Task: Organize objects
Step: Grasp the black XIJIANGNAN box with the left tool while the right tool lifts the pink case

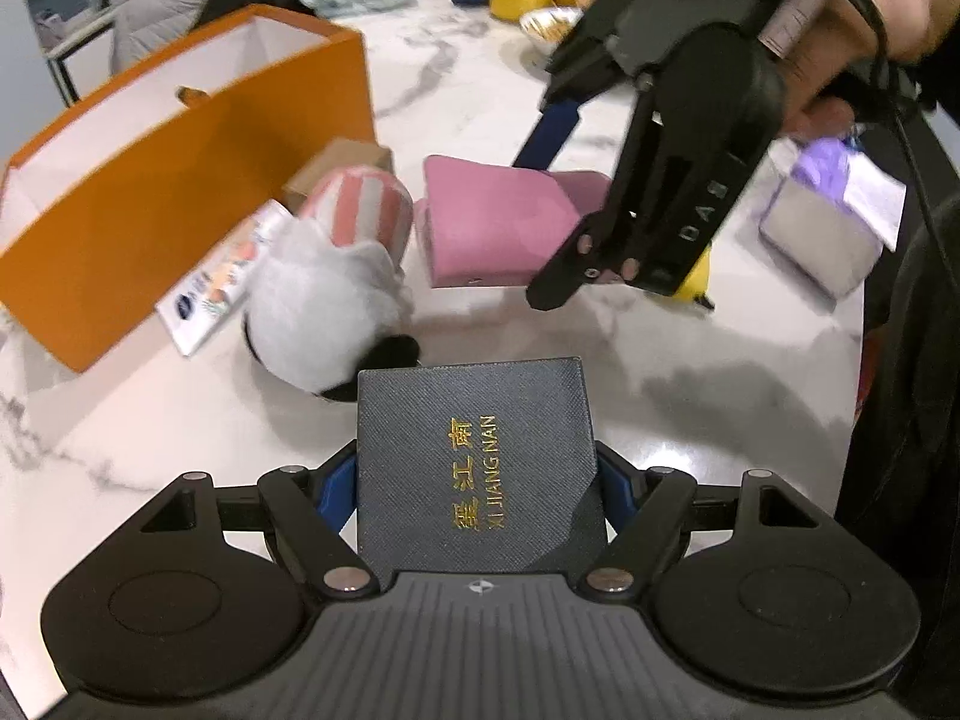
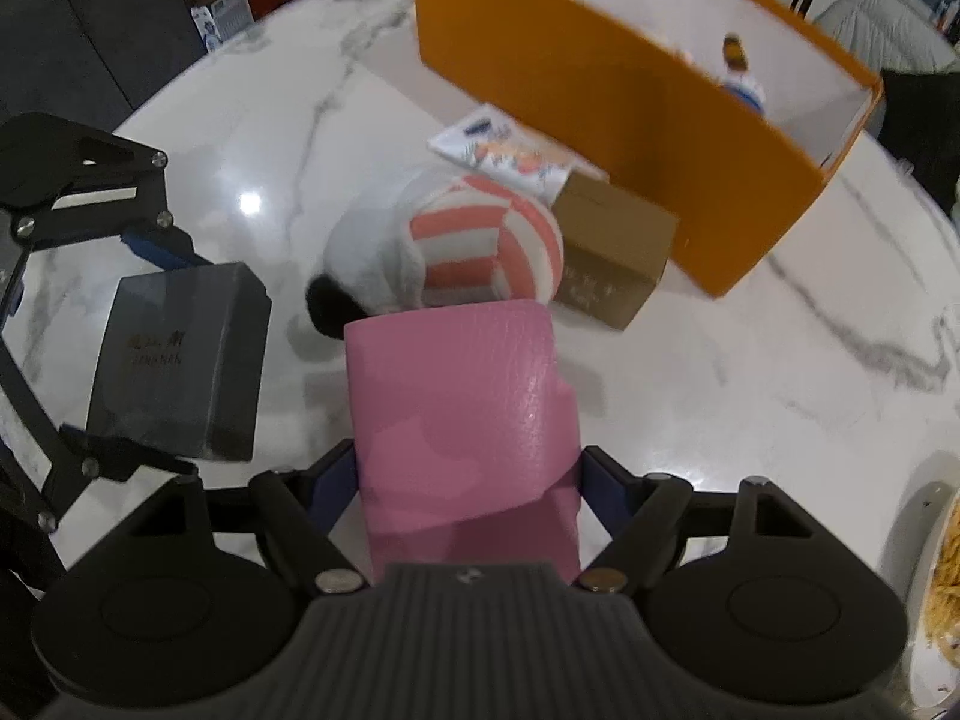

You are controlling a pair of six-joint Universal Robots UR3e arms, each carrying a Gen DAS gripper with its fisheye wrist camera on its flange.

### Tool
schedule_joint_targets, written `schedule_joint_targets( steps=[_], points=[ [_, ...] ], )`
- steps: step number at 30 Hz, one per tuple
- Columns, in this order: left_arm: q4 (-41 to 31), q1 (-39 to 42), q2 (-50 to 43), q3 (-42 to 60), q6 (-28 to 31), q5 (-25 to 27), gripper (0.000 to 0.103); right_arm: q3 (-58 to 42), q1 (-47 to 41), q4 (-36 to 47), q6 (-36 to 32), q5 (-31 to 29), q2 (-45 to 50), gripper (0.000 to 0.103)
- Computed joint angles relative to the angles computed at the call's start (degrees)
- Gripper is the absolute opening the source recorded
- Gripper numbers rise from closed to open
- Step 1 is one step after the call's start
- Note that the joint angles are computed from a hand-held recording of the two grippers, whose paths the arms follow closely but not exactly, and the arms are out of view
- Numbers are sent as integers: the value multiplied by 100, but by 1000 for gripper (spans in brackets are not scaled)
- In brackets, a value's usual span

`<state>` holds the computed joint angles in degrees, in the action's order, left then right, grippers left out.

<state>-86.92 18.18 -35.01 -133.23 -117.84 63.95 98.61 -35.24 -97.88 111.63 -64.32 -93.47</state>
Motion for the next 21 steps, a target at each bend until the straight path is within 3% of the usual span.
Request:
schedule_joint_targets(
  steps=[4, 11, 16, 21],
  points=[
    [-345, 439, 123, 406, 77, -260, 89, -346, -212, 436, -148, 498, -87, 79],
    [343, 518, -431, 972, -335, -483, 89, -1444, -350, 892, -28, 1246, 250, 79],
    [1783, 75, -1482, 1337, -1233, -318, 89, -2586, -105, 978, 323, 1548, 899, 79],
    [3222, -324, -2655, 1771, -2148, 11, 89, -4078, 375, 813, 1210, 1733, 1939, 79]
  ],
)
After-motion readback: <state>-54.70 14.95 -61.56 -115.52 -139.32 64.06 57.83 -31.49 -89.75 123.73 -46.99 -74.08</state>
